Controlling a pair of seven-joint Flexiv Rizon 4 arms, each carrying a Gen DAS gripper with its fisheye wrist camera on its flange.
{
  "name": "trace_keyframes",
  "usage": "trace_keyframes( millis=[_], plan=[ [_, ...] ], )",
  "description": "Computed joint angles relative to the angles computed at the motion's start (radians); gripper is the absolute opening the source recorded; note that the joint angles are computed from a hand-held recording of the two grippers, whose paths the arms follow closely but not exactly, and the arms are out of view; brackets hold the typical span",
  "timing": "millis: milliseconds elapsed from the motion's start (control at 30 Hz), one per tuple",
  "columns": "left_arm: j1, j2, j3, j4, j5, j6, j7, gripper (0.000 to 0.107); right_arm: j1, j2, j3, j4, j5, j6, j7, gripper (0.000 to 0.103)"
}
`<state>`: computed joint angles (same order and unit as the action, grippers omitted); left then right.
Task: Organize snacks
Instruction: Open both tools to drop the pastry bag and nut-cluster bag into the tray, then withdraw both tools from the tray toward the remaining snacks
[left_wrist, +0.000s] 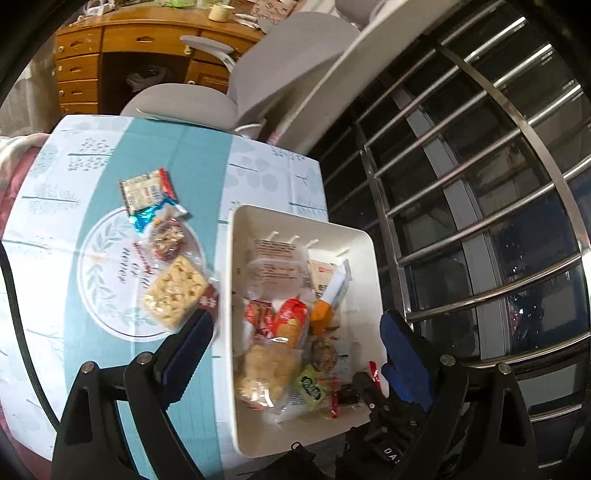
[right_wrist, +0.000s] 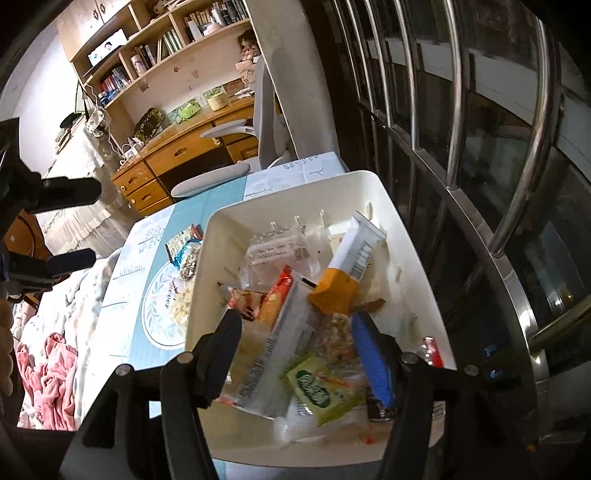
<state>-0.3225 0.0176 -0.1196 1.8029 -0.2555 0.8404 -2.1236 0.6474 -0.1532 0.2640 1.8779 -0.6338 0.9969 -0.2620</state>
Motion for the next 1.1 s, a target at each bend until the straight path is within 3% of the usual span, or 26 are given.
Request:
trace_keyframes(
  millis=[267,633,1100],
  plan=[
    [0.035,0.108,0.053,0.099,-0.056,-0.013,0.112,0.091,0.065,-0.052,-0.017,-0.088,-0.099,-0.064,0.112,0.063],
    [0.118,0.242,0.151,0.209,-0.163,-0.155,0.375,0.091,0.222,-0.176,-0.041,-0.270,-0.177,-0.246,0.318,0.062],
    [0.252,0.281,0.235,0.233,-0.199,-0.385,0.724,0.091,0.390,-0.352,-0.085,-0.547,-0.101,-0.421,0.412,0.062]
  ],
)
